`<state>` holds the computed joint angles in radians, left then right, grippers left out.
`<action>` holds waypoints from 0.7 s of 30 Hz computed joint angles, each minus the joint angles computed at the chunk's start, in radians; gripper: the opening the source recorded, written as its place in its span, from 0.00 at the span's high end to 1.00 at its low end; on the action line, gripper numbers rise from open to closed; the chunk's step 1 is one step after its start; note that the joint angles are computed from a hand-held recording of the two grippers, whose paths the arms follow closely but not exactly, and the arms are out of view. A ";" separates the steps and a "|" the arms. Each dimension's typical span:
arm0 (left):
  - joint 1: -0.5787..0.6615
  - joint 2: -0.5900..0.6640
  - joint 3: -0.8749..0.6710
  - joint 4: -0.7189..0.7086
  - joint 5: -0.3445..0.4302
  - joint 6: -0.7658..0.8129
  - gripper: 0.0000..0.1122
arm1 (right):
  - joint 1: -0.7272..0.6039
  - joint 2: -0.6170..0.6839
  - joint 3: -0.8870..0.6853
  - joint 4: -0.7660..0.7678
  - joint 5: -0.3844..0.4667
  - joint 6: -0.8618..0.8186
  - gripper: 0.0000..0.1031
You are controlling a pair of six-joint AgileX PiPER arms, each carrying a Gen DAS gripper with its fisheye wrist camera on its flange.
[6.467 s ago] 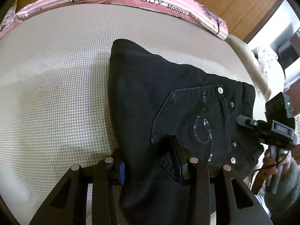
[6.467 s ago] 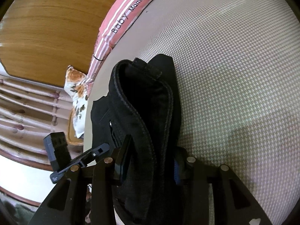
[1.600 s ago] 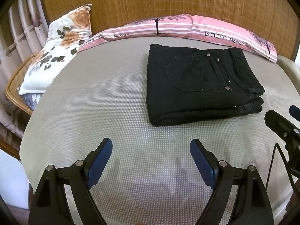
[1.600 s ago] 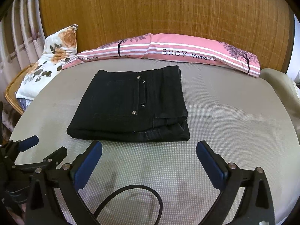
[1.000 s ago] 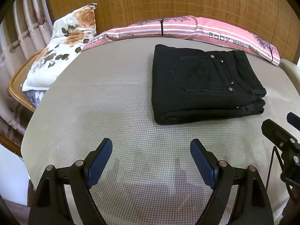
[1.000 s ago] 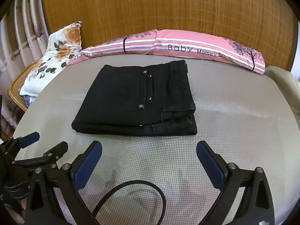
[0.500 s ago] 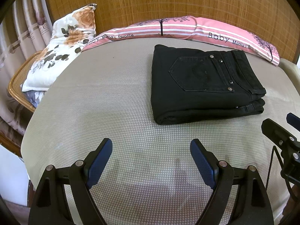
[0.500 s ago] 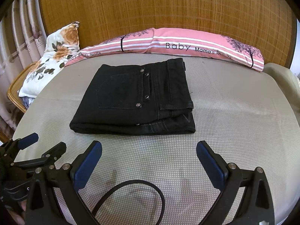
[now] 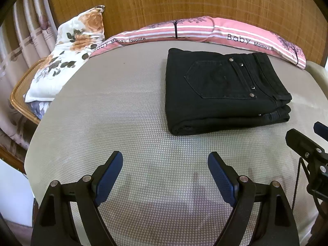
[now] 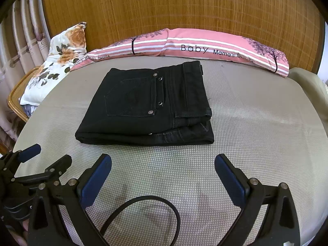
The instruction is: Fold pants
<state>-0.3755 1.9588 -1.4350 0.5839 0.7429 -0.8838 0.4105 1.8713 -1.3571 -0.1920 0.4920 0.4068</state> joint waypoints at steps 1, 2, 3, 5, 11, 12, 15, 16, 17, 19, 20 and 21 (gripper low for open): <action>0.000 0.000 0.000 0.000 0.000 0.000 0.24 | -0.002 0.000 -0.001 0.005 0.002 -0.004 0.03; 0.000 0.000 0.000 0.000 0.000 0.000 0.24 | -0.003 -0.002 0.000 0.012 0.001 -0.009 0.03; 0.000 0.000 0.000 0.000 0.000 0.000 0.24 | -0.003 -0.001 -0.001 0.011 0.002 -0.008 0.03; -0.001 0.000 0.000 0.000 0.000 -0.001 0.24 | -0.005 0.001 -0.003 0.017 0.003 -0.015 0.03; 0.000 0.007 -0.005 -0.007 -0.002 0.009 0.24 | -0.003 0.003 -0.004 0.024 0.007 -0.022 0.03; 0.000 0.007 -0.004 -0.009 -0.003 0.010 0.24 | -0.003 0.003 -0.004 0.024 0.007 -0.022 0.03; -0.001 0.007 -0.004 -0.008 -0.002 0.008 0.24 | -0.005 0.003 -0.003 0.028 0.005 -0.023 0.03; -0.001 0.007 -0.004 -0.008 -0.002 0.008 0.24 | -0.004 0.004 -0.005 0.025 0.007 -0.020 0.03; -0.001 0.007 -0.005 -0.007 -0.003 0.006 0.24 | -0.004 0.004 -0.004 0.026 0.007 -0.019 0.03; -0.001 0.006 -0.004 -0.007 -0.003 0.007 0.24 | -0.005 0.004 -0.005 0.026 0.007 -0.021 0.03; -0.001 0.006 -0.004 -0.007 -0.003 0.007 0.24 | -0.004 0.004 -0.004 0.024 0.006 -0.019 0.03; 0.000 0.006 -0.004 -0.008 -0.003 0.009 0.24 | -0.004 0.004 -0.004 0.023 0.006 -0.019 0.03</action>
